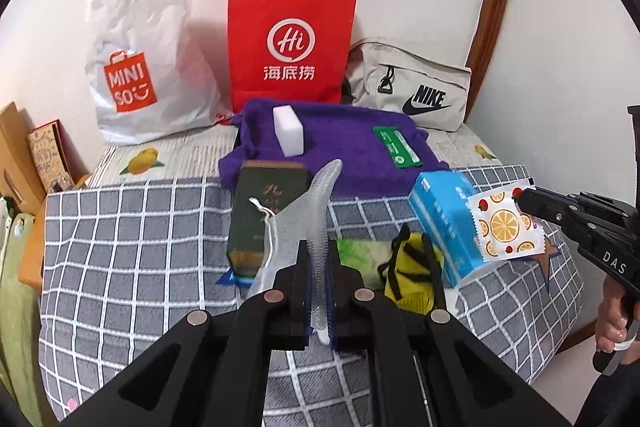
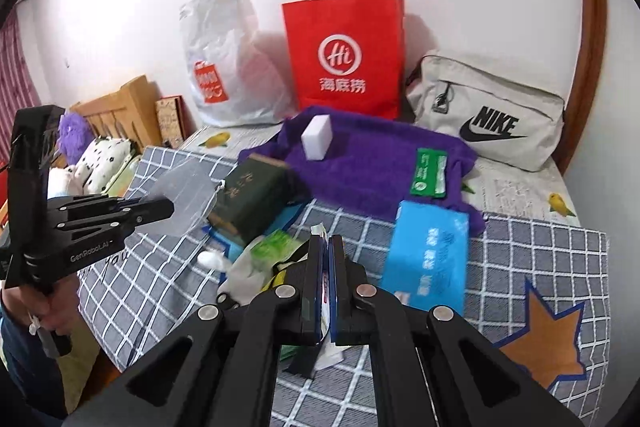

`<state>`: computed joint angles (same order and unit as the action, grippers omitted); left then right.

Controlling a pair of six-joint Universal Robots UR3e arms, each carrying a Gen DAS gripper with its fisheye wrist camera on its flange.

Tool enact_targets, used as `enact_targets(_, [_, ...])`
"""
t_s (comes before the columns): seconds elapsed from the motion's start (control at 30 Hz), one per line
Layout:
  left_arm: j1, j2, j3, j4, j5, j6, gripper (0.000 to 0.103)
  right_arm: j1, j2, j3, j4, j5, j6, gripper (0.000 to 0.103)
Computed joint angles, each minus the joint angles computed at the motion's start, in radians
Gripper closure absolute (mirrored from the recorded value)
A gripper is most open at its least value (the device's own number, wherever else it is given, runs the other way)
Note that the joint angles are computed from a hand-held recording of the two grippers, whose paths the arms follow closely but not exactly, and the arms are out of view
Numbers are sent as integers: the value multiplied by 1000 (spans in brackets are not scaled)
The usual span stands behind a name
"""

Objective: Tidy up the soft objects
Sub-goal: 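Carry the mesh bag with the left gripper while the right carries the fruit packet toward the towel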

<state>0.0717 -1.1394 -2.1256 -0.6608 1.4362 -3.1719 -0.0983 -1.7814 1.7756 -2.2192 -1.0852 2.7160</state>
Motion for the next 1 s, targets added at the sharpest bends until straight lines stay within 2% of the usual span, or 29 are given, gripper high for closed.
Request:
enact_targets(0.47, [0,-272,229,52,-29,-5,97,-11,253,-253,-33,-8,64,100])
enact_targets(0.8, [40,-475,423,60,-50,4,97,37,498,-516,-49,-58,135,100])
enact_targets(1.0, [62,-612,573,18,-73,16,97,60,659,-700,-20,-87,162,100])
